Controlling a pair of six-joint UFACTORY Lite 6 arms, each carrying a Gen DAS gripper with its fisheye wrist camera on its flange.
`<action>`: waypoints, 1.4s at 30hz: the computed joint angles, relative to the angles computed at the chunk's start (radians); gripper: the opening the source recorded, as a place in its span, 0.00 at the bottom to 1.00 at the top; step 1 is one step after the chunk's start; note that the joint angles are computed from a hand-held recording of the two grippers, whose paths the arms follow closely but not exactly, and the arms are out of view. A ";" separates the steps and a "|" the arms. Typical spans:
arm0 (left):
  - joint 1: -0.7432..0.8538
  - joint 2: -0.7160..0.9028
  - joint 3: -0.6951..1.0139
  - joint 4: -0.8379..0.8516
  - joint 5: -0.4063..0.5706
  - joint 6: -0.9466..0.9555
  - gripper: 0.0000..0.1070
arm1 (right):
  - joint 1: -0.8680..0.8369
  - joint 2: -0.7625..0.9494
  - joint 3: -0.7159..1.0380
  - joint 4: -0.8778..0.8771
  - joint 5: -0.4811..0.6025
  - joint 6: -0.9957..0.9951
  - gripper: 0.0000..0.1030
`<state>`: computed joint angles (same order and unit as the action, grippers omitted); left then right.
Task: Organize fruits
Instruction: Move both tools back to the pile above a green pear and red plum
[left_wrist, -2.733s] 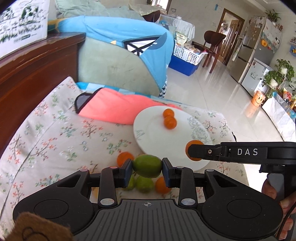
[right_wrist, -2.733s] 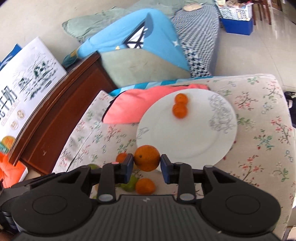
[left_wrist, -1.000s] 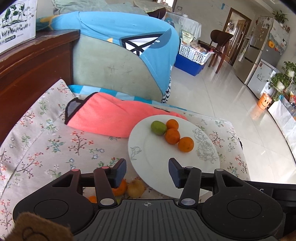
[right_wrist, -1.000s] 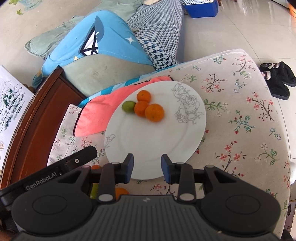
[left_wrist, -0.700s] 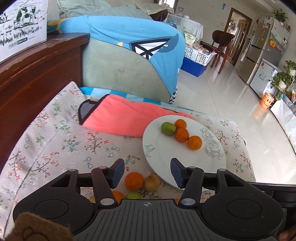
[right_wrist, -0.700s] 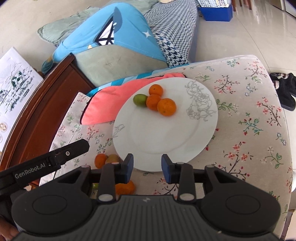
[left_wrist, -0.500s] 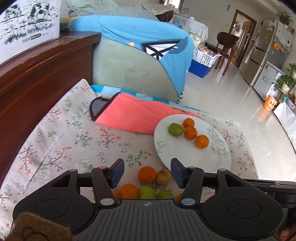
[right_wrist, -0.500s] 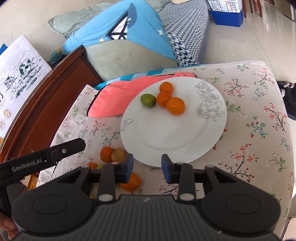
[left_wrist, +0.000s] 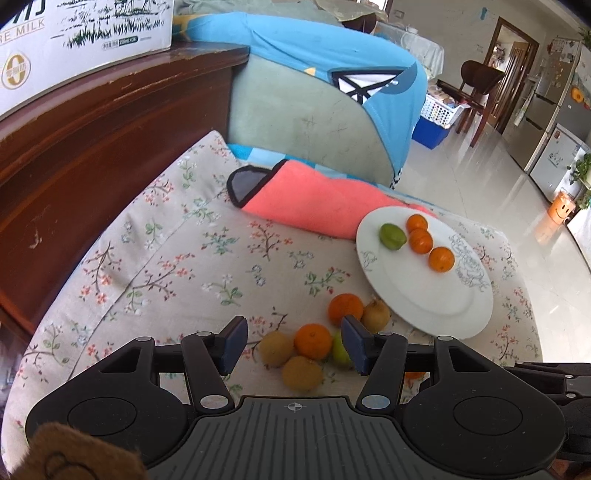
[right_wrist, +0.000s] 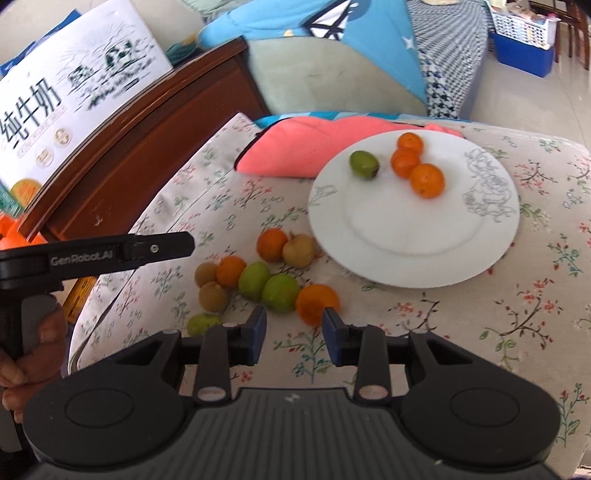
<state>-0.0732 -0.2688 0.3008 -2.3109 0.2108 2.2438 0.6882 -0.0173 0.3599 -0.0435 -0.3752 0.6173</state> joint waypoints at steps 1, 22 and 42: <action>-0.003 0.000 -0.007 -0.020 -0.006 0.020 0.52 | 0.009 0.005 0.001 0.001 0.000 0.000 0.34; 0.120 -0.028 -0.086 0.334 0.009 -0.258 0.55 | 0.237 0.169 0.116 0.098 -0.022 -0.105 0.34; 0.132 -0.004 -0.076 0.471 0.057 -0.388 0.55 | 0.342 0.329 0.242 0.448 -0.042 -0.463 0.26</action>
